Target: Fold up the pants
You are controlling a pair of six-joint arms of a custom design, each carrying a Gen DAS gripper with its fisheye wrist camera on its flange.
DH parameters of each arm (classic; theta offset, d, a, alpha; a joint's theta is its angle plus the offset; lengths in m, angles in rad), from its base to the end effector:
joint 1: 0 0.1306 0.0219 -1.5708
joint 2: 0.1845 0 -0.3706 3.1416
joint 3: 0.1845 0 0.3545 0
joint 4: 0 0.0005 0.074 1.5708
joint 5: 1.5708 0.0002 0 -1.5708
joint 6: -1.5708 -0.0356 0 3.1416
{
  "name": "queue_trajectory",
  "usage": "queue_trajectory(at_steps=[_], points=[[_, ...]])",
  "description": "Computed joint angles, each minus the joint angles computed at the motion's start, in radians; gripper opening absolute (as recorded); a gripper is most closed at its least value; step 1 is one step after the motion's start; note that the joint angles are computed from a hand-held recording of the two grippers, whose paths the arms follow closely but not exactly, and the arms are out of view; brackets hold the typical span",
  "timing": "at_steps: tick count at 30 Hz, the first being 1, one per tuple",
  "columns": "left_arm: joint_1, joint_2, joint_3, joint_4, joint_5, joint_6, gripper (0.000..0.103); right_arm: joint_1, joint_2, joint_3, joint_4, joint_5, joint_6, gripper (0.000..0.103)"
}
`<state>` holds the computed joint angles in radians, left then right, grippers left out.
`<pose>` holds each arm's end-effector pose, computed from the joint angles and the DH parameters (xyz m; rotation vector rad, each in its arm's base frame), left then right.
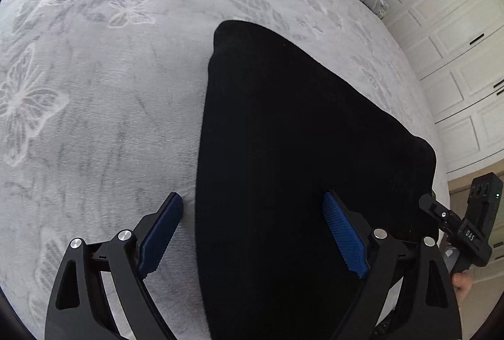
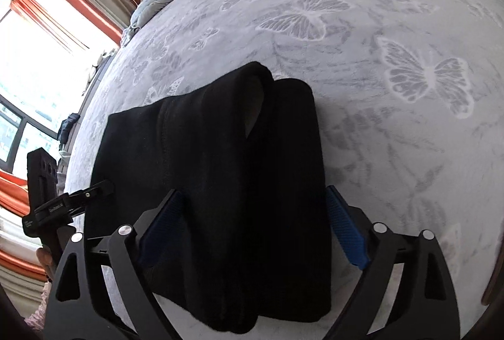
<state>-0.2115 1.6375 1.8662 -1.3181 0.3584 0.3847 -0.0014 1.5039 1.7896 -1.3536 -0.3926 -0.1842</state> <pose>0.4947 -0.1195 0.4747 -0.1143 2.7104 -0.6647 0.4569 0.0125 0.5048 0.1095 2.6205 0.5801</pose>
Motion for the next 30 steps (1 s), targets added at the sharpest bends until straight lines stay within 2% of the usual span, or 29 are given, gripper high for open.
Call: queue_trajectory(at_steps=[1,3,5,6,7,10,12,13,14,15,16,18,19,20,22,24,26,27,28,29,30], points=[[0.002,0.009,0.004,0.001,0.013,-0.001,0.089,0.010,0.005,-0.001,0.001,0.012,0.003,0.088],[0.004,0.014,0.008,0.017,0.025,-0.015,0.088,0.021,0.009,-0.008,0.011,0.016,-0.007,0.078],[0.010,0.013,0.006,0.037,0.063,-0.039,0.058,0.029,0.012,0.020,-0.003,-0.002,-0.029,0.047],[0.014,0.011,0.011,0.035,0.067,-0.037,0.050,0.034,0.011,0.034,-0.010,-0.004,-0.037,0.040],[0.025,0.004,0.018,0.034,0.091,-0.038,0.036,0.043,0.001,0.055,-0.012,-0.013,-0.050,0.037],[0.073,-0.025,0.053,-0.004,0.193,-0.028,0.030,0.077,-0.025,0.102,-0.013,-0.053,-0.070,0.035],[0.106,-0.081,0.041,-0.018,0.204,-0.057,0.029,0.117,-0.039,0.126,-0.009,-0.082,-0.077,0.035],[0.127,-0.125,0.022,-0.024,0.172,-0.089,0.030,0.146,-0.043,0.128,-0.005,-0.074,-0.090,0.039],[0.146,-0.156,0.007,-0.040,0.144,-0.120,0.032,0.160,-0.040,0.126,-0.012,-0.072,-0.094,0.048],[0.164,-0.172,0.001,-0.068,0.122,-0.151,0.039,0.185,-0.023,0.129,-0.043,-0.040,-0.083,0.053],[0.182,-0.174,0.005,-0.113,0.087,-0.191,0.046,0.208,-0.010,0.133,-0.066,0.025,-0.081,0.061],[0.199,-0.181,-0.020,-0.152,-0.035,-0.217,0.049,0.259,-0.006,0.121,-0.085,0.243,-0.113,0.061],[0.197,-0.194,-0.051,-0.152,-0.131,-0.213,0.049,0.269,-0.019,0.105,-0.060,0.274,-0.123,0.061],[0.192,-0.213,-0.088,-0.138,-0.229,-0.209,0.048,0.269,-0.035,0.090,-0.022,0.227,-0.134,0.061],[0.196,-0.251,-0.144,-0.112,-0.293,-0.220,0.048,0.280,-0.029,0.102,-0.001,0.169,-0.149,0.061],[0.184,-0.292,-0.186,-0.070,-0.352,-0.238,0.051,0.325,0.009,0.152,-0.005,0.223,-0.113,0.064],[0.143,-0.312,-0.201,-0.026,-0.428,-0.244,0.061,0.365,0.068,0.209,-0.029,0.334,-0.076,0.076],[0.127,-0.318,-0.205,-0.012,-0.444,-0.250,0.061,0.381,0.094,0.227,-0.041,0.382,-0.072,0.076],[0.113,-0.318,-0.204,0.006,-0.449,-0.257,0.062,0.391,0.121,0.241,-0.054,0.418,-0.076,0.076],[0.101,-0.323,-0.208,0.019,-0.457,-0.258,0.062,0.391,0.128,0.224,-0.047,0.402,-0.083,0.053],[0.096,-0.310,-0.195,0.028,-0.461,-0.262,0.063,0.382,0.129,0.210,-0.043,0.348,-0.094,0.036]])
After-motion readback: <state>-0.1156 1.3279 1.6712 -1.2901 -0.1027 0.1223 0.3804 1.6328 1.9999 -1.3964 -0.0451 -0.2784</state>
